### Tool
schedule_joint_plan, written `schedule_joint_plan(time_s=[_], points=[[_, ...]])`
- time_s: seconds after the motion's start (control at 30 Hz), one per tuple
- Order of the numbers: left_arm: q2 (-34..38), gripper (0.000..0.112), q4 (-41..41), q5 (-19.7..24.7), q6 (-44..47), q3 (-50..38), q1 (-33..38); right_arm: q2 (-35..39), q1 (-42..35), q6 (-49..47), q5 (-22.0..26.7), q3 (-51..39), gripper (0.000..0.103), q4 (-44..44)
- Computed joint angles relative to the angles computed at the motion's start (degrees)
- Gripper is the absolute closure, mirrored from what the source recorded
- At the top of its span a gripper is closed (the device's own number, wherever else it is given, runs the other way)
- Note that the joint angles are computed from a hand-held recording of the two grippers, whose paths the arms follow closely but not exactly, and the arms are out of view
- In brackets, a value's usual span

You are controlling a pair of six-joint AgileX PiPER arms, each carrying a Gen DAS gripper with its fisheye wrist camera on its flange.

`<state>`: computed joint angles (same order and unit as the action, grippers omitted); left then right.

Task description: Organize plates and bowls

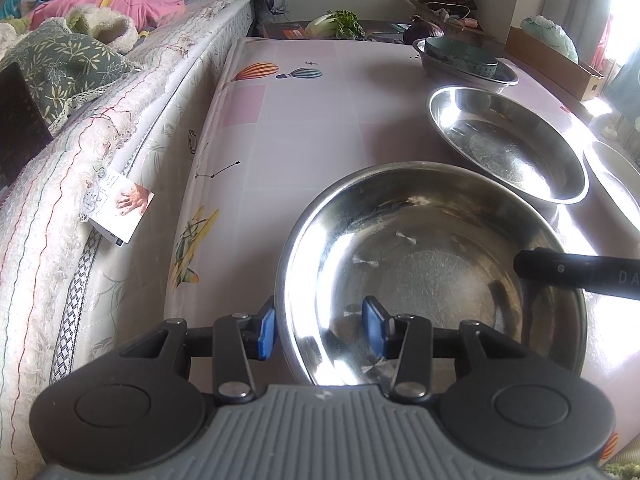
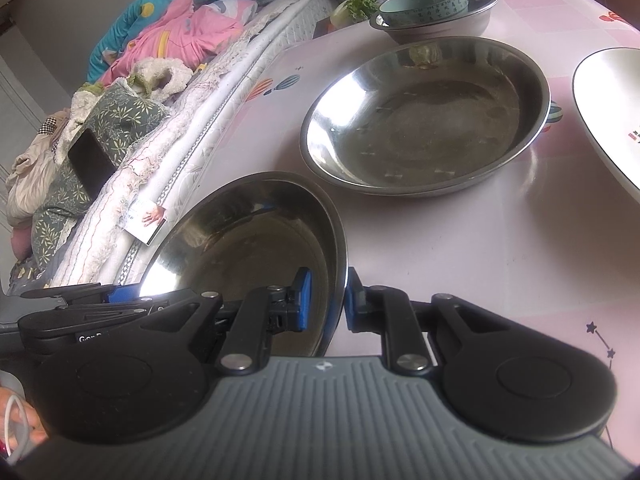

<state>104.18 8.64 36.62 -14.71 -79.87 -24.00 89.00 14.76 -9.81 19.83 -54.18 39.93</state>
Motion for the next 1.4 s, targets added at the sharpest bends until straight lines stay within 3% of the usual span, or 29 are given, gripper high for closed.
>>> schedule_joint_plan(time_s=[1.4], points=[[-1.7,0.069,-3.5,-1.3,2.1,1.9,1.1,-0.9,0.3,-2.1,-1.0,0.6,0.087,0.4]])
